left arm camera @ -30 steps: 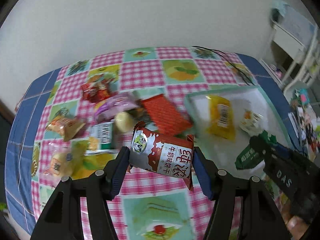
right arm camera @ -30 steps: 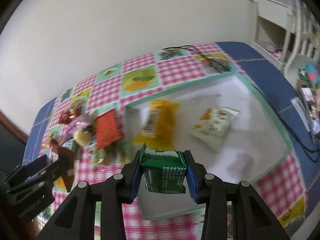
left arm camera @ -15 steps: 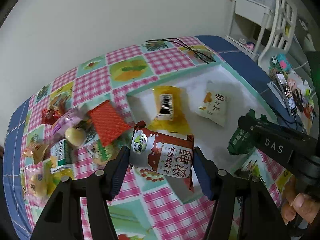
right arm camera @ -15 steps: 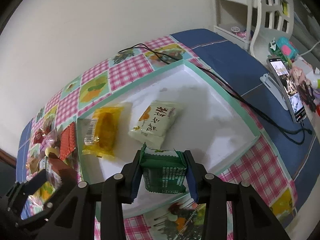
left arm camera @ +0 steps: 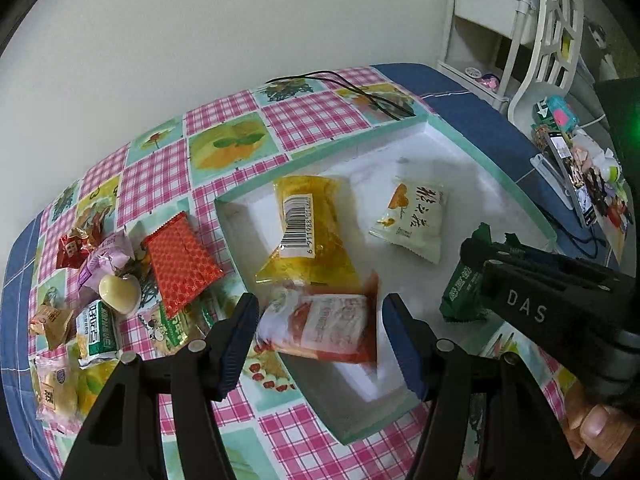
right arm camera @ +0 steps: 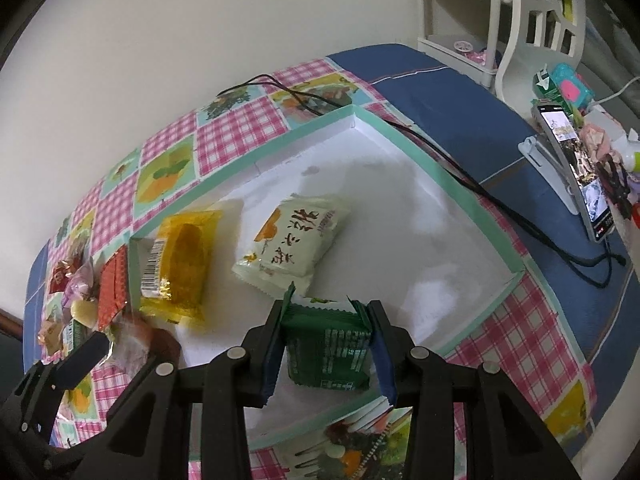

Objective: Organize snacks
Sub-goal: 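Carry the green packet in the right gripper while the left carries the red-and-white packet to the tray, then open the right gripper to drop the green packet while the left drops the red-and-white packet in the tray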

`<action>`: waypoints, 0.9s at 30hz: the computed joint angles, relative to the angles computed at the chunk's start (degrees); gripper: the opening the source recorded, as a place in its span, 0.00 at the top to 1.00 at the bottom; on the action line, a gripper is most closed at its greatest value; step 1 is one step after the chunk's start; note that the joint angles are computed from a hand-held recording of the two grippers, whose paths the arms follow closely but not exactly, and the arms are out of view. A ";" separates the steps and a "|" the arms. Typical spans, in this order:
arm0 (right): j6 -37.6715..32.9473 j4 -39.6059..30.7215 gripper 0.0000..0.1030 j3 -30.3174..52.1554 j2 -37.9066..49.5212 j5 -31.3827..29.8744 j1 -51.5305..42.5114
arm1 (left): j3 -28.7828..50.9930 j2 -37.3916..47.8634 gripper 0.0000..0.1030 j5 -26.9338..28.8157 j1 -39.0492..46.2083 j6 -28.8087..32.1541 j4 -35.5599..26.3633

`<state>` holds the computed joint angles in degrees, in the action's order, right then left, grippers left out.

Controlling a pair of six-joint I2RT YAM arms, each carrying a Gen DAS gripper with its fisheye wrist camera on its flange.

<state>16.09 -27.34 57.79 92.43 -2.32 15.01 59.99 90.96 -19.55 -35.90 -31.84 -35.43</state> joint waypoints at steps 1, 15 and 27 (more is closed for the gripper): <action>0.02 -0.02 0.53 0.10 -0.02 0.33 0.11 | 0.04 0.01 0.36 -0.14 0.04 -0.01 -0.12; -0.13 -3.59 0.26 0.79 2.21 4.30 2.41 | -1.42 -2.89 0.27 0.68 6.09 -6.97 -8.69; -0.26 -4.90 0.19 1.00 2.57 5.29 5.59 | -7.74 -6.39 0.10 2.88 14.27 -10.00 -8.18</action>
